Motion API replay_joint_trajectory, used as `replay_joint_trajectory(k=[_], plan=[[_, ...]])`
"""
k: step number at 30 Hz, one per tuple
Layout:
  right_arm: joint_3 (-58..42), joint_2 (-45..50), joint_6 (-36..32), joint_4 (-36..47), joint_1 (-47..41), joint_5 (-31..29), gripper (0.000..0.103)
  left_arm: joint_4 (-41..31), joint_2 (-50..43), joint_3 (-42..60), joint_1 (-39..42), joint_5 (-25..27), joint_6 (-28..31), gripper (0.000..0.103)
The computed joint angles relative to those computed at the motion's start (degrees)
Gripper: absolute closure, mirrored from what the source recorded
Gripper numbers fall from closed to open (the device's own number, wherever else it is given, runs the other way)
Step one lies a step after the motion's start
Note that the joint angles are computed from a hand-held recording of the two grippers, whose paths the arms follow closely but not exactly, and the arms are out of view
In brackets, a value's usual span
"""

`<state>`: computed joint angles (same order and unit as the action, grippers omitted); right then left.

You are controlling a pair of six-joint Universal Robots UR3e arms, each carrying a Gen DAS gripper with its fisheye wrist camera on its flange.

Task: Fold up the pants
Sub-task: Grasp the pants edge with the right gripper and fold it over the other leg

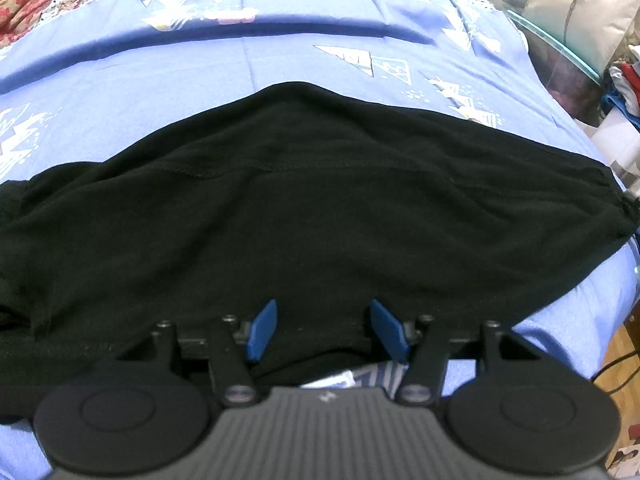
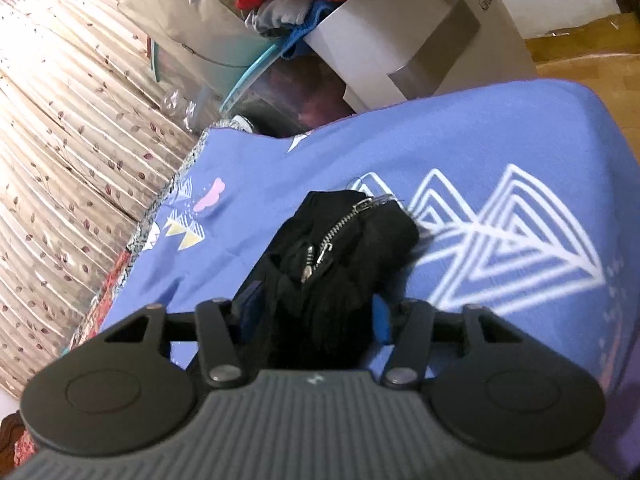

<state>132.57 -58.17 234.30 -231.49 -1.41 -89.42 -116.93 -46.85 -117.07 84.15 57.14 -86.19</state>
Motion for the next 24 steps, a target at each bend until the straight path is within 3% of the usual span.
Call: replay_joint_trajectory(k=[1, 3, 5, 9, 12, 15, 17, 18, 20, 21, 24], plan=[[-0.3, -1.9, -0.5, 3.4, -0.6, 1.1, 0.083, -0.3, -0.3, 0.3, 0.3, 0.0, 0.2, 0.049], [-0.6, -4.0, -1.9, 3.9, 0.4, 0.0, 0.086, -1.6, -0.6, 1.2, 1.4, -0.1, 0.9, 0.049], [-2.4, -8.0, -8.4, 6.3, 4.3, -2.8, 0.087, -3.2, -1.1, 2.3, 2.8, -0.4, 1.9, 0.049], [-12.7, -13.9, -29.7, 19.2, 16.8, -7.9, 0.086, -8.2, -1.2, 4.4, 6.4, -1.5, 6.0, 0.049], [-22.3, -11.4, -44.0, 28.4, 27.5, -9.6, 0.086, -12.8, -1.5, 6.2, 9.5, -1.6, 9.8, 0.049], [-31.5, -5.0, -54.1, 39.0, 36.2, -11.7, 0.082, -14.9, -2.4, 7.3, 12.1, -1.0, 12.4, 0.049], [-37.0, -0.7, -57.1, 47.2, 39.6, -10.7, 0.076, -15.1, -3.3, 7.8, 13.3, -0.9, 13.0, 0.049], [-38.6, 0.9, -57.8, 49.9, 40.8, -10.2, 0.069, -15.3, -4.0, 8.2, 14.2, -0.8, 13.5, 0.049], [-39.7, 4.1, -60.1, 46.3, 44.6, -16.1, 0.057, -16.3, -5.7, 9.4, 16.1, -0.5, 14.7, 0.049], [-39.5, 3.3, -60.1, 47.1, 44.9, -16.2, 0.054, -17.0, -6.8, 10.1, 16.9, -0.2, 15.5, 0.049], [-33.0, -3.7, -56.1, 45.5, 42.2, -10.1, 0.050, -18.4, -9.6, 11.4, 18.5, 1.0, 17.7, 0.048]])
